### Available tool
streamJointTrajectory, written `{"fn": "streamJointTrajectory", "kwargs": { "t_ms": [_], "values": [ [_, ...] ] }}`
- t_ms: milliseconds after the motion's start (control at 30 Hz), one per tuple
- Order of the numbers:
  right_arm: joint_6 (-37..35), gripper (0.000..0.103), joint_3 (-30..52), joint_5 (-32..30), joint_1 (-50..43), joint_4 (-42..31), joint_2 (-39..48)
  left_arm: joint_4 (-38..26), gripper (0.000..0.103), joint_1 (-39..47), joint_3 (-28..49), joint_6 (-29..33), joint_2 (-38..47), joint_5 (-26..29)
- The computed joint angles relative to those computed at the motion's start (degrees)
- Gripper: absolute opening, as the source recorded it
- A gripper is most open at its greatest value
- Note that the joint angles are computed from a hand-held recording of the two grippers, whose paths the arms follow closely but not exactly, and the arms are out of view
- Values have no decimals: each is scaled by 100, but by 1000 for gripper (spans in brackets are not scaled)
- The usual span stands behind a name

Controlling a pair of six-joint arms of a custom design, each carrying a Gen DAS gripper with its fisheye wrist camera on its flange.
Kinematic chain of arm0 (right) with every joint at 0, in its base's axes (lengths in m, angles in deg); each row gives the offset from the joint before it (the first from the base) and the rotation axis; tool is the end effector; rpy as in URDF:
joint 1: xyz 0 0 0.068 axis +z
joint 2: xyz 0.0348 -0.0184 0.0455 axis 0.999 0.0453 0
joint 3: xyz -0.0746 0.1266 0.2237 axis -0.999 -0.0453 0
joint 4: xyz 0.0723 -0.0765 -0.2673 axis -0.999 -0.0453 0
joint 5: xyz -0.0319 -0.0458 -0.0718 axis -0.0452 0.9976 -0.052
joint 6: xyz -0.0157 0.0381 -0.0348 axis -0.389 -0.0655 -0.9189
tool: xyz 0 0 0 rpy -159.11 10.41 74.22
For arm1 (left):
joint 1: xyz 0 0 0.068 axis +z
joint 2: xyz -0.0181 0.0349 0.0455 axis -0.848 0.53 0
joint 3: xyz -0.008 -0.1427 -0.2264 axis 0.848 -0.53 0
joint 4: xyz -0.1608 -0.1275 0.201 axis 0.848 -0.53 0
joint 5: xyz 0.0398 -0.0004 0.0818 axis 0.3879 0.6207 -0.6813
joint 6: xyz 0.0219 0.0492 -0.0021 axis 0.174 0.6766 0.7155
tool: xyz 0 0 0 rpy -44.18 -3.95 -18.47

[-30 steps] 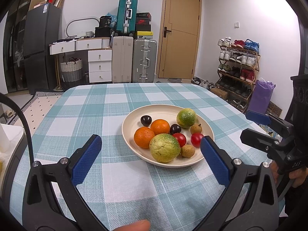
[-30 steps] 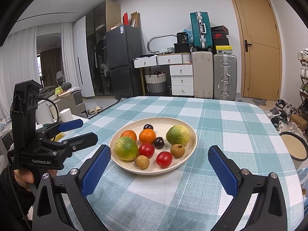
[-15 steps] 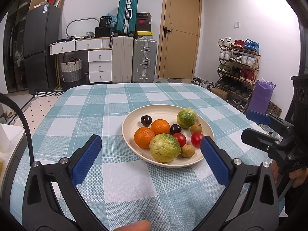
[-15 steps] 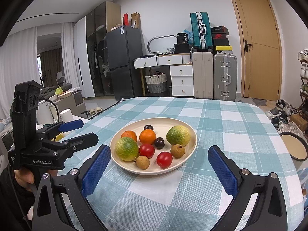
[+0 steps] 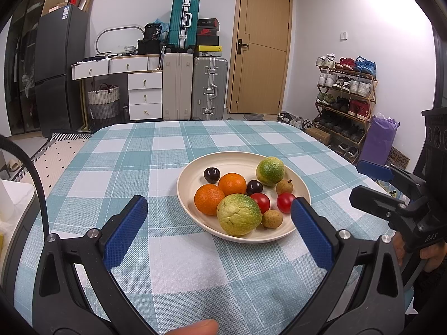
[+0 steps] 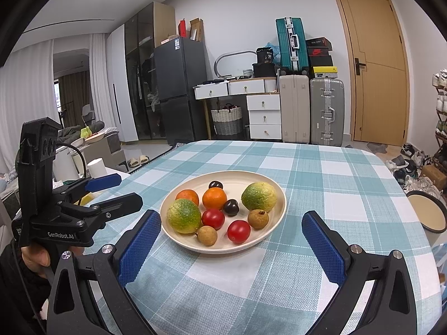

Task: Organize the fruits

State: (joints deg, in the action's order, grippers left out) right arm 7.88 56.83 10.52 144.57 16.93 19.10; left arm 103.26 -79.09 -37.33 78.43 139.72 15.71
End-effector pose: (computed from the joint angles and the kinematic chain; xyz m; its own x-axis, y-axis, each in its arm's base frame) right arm 0.1709 0.2284 0.1492 -0.4641 -0.0079 -0.8858 -0.2617 0.9565 0.1286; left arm 0.2515 -0.0996 0.1272 -0.4503 0.0907 -0.8883 0.3766 0.9213 -0.0968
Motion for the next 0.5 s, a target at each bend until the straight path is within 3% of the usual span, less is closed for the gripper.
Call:
{"fn": "streamJointTrajectory", "kwargs": {
  "t_ms": [500],
  "values": [
    [-10, 103, -7, -11, 1, 15, -10, 19, 102, -32, -23, -23, -36, -39]
  ]
}}
